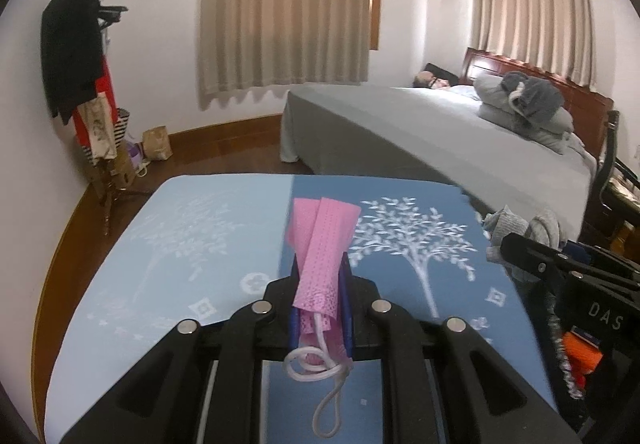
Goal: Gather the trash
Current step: 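Carry the pink mask and grey sock over the bin with both grippers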
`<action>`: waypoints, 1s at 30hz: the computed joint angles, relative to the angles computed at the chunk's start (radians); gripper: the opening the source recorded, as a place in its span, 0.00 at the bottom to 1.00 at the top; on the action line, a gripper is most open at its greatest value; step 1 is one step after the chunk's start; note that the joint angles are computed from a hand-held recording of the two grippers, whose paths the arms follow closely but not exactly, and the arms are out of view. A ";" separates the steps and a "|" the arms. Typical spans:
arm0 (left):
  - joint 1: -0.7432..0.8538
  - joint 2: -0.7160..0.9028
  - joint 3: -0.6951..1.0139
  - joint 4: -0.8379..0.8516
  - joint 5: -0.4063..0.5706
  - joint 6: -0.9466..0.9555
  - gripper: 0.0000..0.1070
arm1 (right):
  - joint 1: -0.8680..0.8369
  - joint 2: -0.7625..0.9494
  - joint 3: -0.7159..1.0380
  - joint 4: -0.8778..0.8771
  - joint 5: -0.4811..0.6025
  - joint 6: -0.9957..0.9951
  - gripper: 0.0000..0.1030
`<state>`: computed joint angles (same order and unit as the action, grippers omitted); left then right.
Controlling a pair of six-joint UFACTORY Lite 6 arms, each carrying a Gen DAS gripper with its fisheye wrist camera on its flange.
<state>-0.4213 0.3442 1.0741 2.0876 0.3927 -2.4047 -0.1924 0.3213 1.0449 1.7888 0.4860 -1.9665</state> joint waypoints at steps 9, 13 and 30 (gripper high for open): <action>-0.127 -0.030 0.012 -0.092 0.016 0.063 0.15 | -0.177 -0.139 -0.130 -0.095 0.089 0.009 0.46; -0.177 -0.042 0.013 -0.119 0.027 0.082 0.15 | -0.267 -0.192 -0.169 -0.144 0.135 0.019 0.46; -0.408 0.006 0.128 -0.285 0.082 0.212 0.15 | -0.605 -0.289 -0.220 -0.292 0.322 0.037 0.46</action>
